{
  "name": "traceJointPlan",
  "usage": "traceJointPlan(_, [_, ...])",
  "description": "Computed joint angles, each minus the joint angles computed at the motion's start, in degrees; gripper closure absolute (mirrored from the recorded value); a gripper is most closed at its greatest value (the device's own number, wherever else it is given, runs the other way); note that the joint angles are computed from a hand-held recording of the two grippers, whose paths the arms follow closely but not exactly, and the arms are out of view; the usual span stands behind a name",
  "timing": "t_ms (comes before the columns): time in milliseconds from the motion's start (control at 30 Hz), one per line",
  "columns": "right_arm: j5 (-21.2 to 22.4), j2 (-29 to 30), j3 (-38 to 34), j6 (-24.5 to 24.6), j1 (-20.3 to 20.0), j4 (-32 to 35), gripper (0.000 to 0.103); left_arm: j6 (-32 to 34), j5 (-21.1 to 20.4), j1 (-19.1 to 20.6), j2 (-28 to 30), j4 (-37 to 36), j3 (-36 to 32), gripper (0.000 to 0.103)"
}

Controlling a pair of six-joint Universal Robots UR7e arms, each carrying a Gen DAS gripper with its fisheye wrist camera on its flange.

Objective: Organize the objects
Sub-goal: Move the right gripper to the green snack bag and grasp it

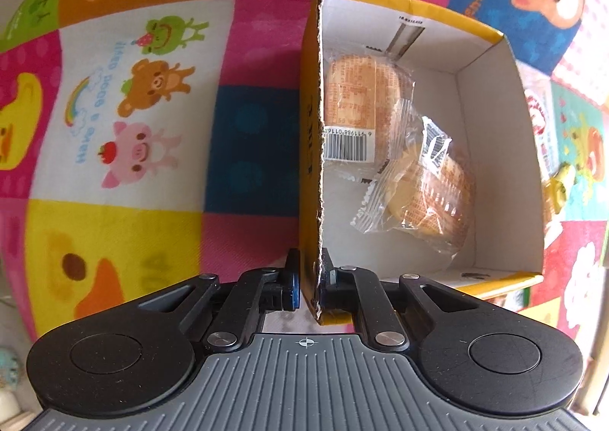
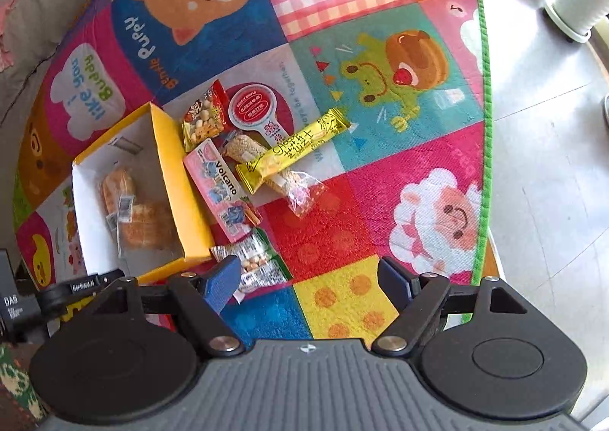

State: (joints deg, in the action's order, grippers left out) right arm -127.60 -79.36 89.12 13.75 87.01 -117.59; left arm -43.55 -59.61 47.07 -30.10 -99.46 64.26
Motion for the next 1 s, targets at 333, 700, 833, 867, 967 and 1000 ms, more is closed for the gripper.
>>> traceJointPlan(333, [5.7,7.9,-0.8,-40.2,-1.4,-8.9,0.044,-8.2,1.8,-0.3,1.7,7.4,-4.2,0.093])
traceJointPlan(700, [8.2,7.1,3.4,-38.0,-3.6,-3.4,0.018,-12.4,1.7,-0.1,2.6,7.2,-5.3,0.093])
traceJointPlan(833, [5.8,9.8,2.5,-28.8,-3.7,-0.8,0.018,-12.1,1.7,-0.2,2.1,6.2,-4.1,0.093])
traceJointPlan(867, [4.5,10.2,3.0,-28.1,-3.4,-1.4,0.018,-11.6,1.5,-0.2,2.1,6.0,-3.9,0.093])
traceJointPlan(967, [-0.3,10.0,6.6,-32.5,-1.5,-6.1,0.033,-9.4,1.2,-0.3,1.9,5.1,-3.3,0.093])
traceJointPlan(1000, [-1.2,9.5,7.7,-33.9,-1.1,-7.1,0.036,-8.9,1.1,-0.4,1.9,4.9,-3.2,0.093])
